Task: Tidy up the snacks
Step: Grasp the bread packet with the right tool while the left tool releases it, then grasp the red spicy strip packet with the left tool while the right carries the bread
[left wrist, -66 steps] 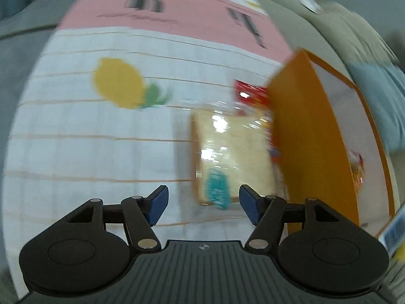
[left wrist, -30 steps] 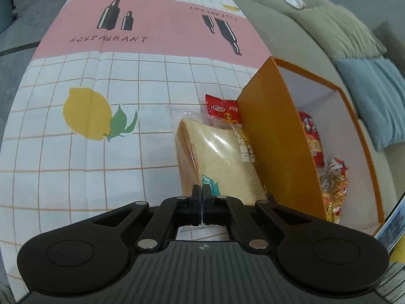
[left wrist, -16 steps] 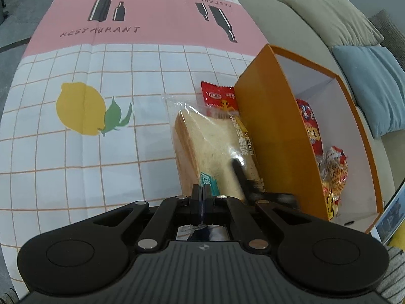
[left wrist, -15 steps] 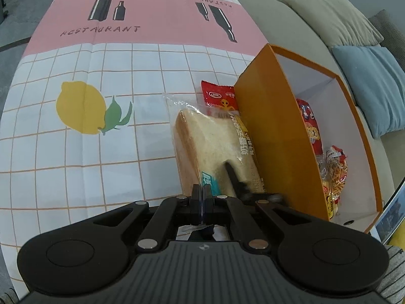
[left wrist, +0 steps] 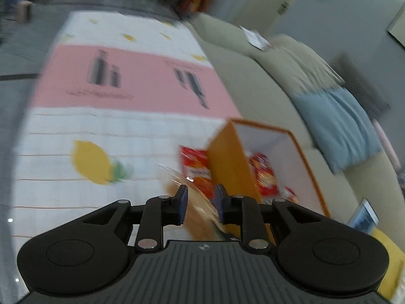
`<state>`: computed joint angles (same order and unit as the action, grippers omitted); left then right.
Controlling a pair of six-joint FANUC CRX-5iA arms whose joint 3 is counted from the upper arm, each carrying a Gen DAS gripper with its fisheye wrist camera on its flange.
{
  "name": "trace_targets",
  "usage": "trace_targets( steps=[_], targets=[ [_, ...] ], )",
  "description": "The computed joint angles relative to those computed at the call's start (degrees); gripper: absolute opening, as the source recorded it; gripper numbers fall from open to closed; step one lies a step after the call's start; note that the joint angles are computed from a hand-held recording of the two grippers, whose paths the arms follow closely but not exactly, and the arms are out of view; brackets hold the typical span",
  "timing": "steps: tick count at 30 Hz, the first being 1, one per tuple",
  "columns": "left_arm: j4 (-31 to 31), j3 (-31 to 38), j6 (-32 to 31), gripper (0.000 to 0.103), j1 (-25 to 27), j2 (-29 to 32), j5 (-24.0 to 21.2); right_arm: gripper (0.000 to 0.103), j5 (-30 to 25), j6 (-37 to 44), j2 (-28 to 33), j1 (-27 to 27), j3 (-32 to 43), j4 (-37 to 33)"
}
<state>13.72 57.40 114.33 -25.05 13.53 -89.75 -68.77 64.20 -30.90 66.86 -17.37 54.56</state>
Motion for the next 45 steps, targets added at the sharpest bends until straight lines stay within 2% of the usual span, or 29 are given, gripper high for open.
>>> trace_targets(
  steps=[2, 5, 7, 9, 11, 16, 19, 21, 22, 23, 24, 25, 26, 28, 32, 34, 37, 41, 45],
  targets=[
    [-2.0, -2.0, 2.8, 0.029, 0.4, -2.0, 0.1, 0.023, -3.0, -3.7, -1.2, 2.6, 1.9, -1.7],
    [-4.1, -3.1, 5.6, 0.029, 0.7, -3.2, -2.0, 0.023, -4.8, -9.9, -2.5, 3.7, 6.8, -8.3],
    [-6.7, -2.5, 6.0, 0.028, 0.1, -3.2, -4.0, 0.023, -4.0, -15.9, -3.1, 1.8, 10.4, -14.2],
    [-10.9, 1.8, 5.9, 0.028, -1.2, -1.4, -8.5, 0.023, -4.8, -19.7, -2.6, -0.5, 13.4, -18.4],
    [-10.4, 1.5, 5.4, 0.029, -0.8, -1.4, -9.4, 0.023, -5.1, -21.6, -2.6, -1.5, 13.8, -19.9],
    [-9.6, -1.4, 5.2, 0.028, -0.3, -2.9, -9.2, 0.024, -6.6, -20.7, -0.9, -5.1, 15.6, -25.4],
    [-10.0, -1.4, 4.8, 0.029, -0.4, -2.8, -10.1, 0.025, -4.2, -18.9, -0.1, -7.8, 15.5, -28.1],
    [-10.0, -1.6, 5.2, 0.029, -0.4, -2.7, -10.6, 0.036, -2.2, -16.3, 0.7, -10.3, 15.8, -31.2],
    [-10.3, -1.7, 5.4, 0.029, -0.5, -2.7, -11.0, 0.039, -1.3, -13.7, 1.7, -13.0, 16.9, -34.5],
    [-10.7, -1.5, 5.6, 0.029, -0.6, -2.4, -11.7, 0.037, 0.1, -12.7, 2.1, -14.5, 16.9, -36.2],
    [-11.3, -1.0, 5.6, 0.029, -0.8, -2.1, -12.4, 0.027, 1.9, -13.4, 1.7, -14.4, 15.6, -35.3],
    [-12.0, -0.6, 5.7, 0.029, -1.0, -1.8, -13.1, 0.024, 3.7, -12.9, 2.5, -15.3, 14.9, -34.2],
    [-12.5, -0.2, 5.7, 0.029, -1.2, -1.6, -13.6, 0.024, 3.9, -13.7, 2.5, -14.1, 13.9, -31.4],
    [-13.1, 0.1, 5.7, 0.029, -1.5, -1.4, -13.9, 0.024, 4.6, -14.0, 2.6, -14.3, 13.8, -30.6],
    [-14.5, 1.2, 5.1, 0.040, -2.8, -1.0, -13.5, 0.023, 5.8, -14.9, 1.8, -15.5, 14.6, -31.1],
    [-15.8, 2.8, 5.2, 0.049, -4.0, 0.0, -13.4, 0.023, 6.4, -16.2, 1.3, -17.0, 16.0, -32.8],
    [-18.4, 5.8, 5.5, 0.054, -6.5, 1.8, -13.6, 0.023, 6.8, -16.4, 0.7, -19.6, 18.3, -36.3],
    [-21.6, 8.1, 5.7, 0.055, -9.8, 3.4, -13.4, 0.023, 7.9, -13.3, -0.9, -23.6, 20.8, -43.1],
    [-23.8, 10.2, 6.8, 0.056, -11.8, 5.0, -14.8, 0.023, 8.6, -12.6, -2.5, -25.6, 22.0, -44.7]
  ],
)
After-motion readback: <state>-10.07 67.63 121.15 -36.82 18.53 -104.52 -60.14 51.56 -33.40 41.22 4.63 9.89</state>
